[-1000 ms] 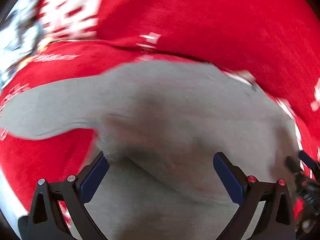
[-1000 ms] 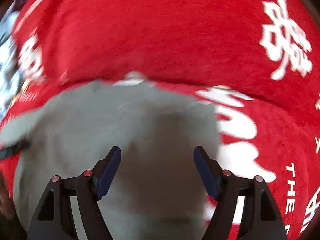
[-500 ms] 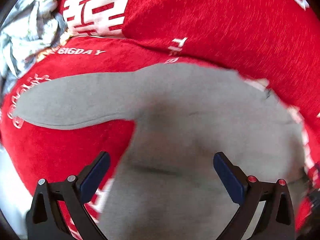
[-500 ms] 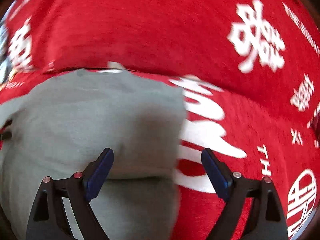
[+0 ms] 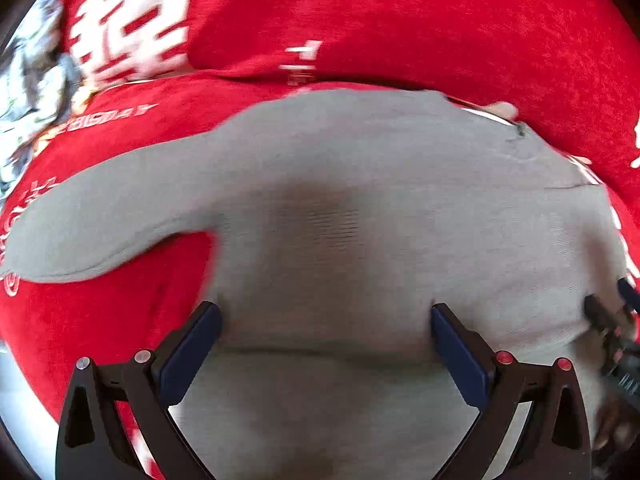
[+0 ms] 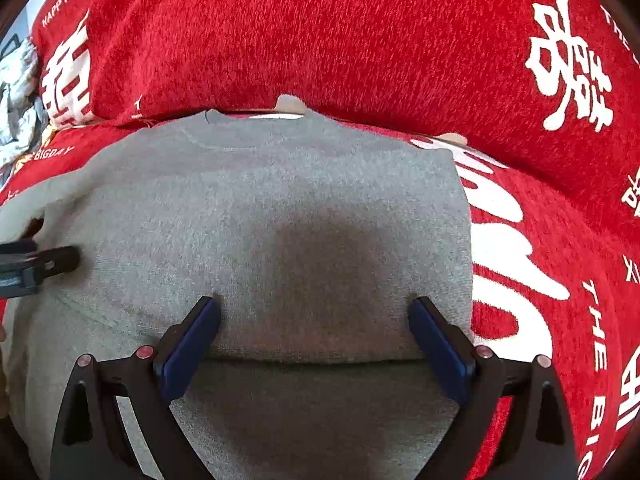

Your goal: Fold small clothes

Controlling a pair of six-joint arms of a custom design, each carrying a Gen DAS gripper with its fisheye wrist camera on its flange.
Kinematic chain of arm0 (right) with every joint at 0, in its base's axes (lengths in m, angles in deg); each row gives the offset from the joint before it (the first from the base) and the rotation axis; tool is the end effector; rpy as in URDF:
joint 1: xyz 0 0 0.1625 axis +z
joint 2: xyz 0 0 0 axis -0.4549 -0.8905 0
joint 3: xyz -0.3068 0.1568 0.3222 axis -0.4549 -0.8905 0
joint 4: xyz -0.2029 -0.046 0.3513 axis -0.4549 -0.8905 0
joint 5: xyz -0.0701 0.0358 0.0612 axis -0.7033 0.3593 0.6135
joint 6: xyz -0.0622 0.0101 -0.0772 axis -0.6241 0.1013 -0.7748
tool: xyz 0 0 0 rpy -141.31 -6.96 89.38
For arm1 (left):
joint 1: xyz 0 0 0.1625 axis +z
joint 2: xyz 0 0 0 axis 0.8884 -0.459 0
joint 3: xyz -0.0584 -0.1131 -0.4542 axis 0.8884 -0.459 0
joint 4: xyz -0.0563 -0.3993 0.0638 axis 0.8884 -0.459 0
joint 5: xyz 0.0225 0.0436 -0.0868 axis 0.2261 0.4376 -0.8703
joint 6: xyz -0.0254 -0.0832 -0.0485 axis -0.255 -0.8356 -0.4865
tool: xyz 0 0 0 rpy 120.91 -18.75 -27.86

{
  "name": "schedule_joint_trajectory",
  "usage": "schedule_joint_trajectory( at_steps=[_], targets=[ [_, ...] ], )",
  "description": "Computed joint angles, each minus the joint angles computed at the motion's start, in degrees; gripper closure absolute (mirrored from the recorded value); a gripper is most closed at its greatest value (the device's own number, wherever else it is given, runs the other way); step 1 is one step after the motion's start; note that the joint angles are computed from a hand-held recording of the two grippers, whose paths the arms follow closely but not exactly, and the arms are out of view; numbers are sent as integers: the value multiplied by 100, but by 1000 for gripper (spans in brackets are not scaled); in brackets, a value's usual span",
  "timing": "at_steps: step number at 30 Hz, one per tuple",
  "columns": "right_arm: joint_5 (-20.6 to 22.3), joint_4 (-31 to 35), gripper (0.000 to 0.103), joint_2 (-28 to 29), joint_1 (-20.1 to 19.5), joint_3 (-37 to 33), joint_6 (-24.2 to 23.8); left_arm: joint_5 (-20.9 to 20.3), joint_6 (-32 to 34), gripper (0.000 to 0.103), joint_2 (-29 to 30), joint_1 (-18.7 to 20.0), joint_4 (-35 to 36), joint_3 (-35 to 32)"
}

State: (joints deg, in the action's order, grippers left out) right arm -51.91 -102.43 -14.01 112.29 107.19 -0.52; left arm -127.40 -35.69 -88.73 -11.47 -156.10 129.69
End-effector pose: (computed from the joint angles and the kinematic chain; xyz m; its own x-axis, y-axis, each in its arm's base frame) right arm 0.0080 -0.7245 0.4012 -0.6697 0.1937 0.7170 -0.2576 0.8449 -0.4689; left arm -0.3940 -0.8125 -0.0011 -0.7077 0.2120 -0.6740 0.4152 0.8966 -0.1539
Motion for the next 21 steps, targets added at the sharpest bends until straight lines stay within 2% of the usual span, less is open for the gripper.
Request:
schedule_joint_trajectory(
  at_steps=[4, 5, 6, 8, 11, 13, 15, 16, 18, 21],
  targets=[
    [94, -44, 5, -78, -9, 96, 46, -970, -160, 0, -496, 303, -291, 514],
    [120, -89, 5, -75, -18, 110, 26, -1042, -157, 0, -585, 307, -404, 653],
    [115, -114, 4, -71, -19, 112, 8, -1019, -188, 0, -682, 276, -532, 840],
    [32, -202, 4, -33, 2, 109, -25, -633, -320, 0, -818, 235, -762, 1086],
    [-13, -220, 3, 2, 11, 79, -45, -977, -592, 0, -976, 401, -975, 1176],
    [-178, -69, 3, 41, 65, -25, 39, -879, -864, 0, -1074, 470, -980, 1221],
    [-519, 125, 3, 132, 186, -197, 250, -733, -856, 0, -1171, 515, -1110, 1340],
    [-540, 139, 3, 153, 247, -245, 410, -630, -837, 0, -1223, 543, -1143, 1391],
    [-151, 141, 3, 162, 332, -291, 668, -430, -949, 0, -1298, 631, -1012, 1386],
    [47, 594, 3, 471, 509, -675, 657, -407, -1171, 0, -1376, 786, -1036, 1384]
  ],
)
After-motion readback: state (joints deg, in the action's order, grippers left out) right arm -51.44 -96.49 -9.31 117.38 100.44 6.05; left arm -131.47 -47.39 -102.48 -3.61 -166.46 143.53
